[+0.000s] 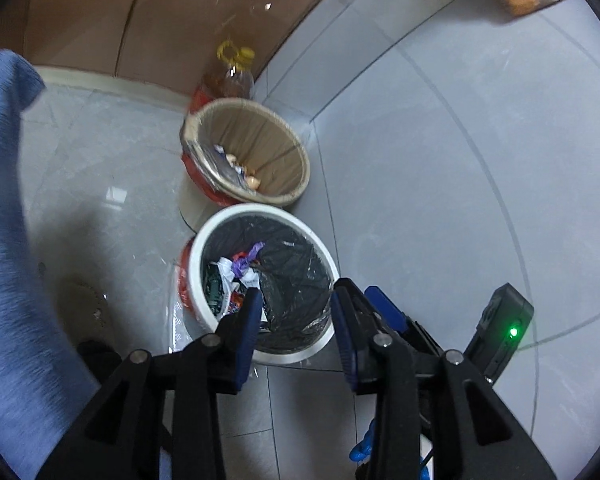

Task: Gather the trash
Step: 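Open both tools to drop the wrapper and carton into the bin, then move both tools back over the table toward the white tissue and purple wrapper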

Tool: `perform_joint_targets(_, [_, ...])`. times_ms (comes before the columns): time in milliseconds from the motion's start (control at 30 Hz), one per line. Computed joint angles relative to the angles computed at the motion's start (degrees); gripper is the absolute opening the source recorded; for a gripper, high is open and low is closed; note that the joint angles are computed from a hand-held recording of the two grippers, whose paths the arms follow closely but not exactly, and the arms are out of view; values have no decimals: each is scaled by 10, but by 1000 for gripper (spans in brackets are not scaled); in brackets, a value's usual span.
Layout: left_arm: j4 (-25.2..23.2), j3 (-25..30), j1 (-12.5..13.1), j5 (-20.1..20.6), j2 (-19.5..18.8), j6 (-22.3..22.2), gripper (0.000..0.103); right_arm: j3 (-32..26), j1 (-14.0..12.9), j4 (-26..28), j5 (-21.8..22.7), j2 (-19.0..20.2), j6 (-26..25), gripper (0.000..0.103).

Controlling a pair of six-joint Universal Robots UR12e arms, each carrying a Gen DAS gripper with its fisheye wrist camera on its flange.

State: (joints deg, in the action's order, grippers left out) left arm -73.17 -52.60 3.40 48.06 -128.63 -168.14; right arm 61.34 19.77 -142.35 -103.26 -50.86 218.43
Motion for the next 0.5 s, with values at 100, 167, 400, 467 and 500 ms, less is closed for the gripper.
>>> perform_joint_targets(100, [46,-38,13,-4,33,2,34,-9,9,-12,-9,-3,-15,60])
perform_joint_targets(167, [86,-66,22,0,55,2,41,-17,15,-19,-18,-4,-27,64])
perform_joint_targets(400, [237,-162,56,29,129,-27,54,-52,44,-47,-52,-3,-87,79])
perform_joint_targets(467, [284,-188,67,38,147,-44,54,-62,51,-55,-59,-2,-99,88])
perform_joint_targets(500, [304,-198,70,44,153,-52,54,-66,54,-59,-63,0,-105,90])
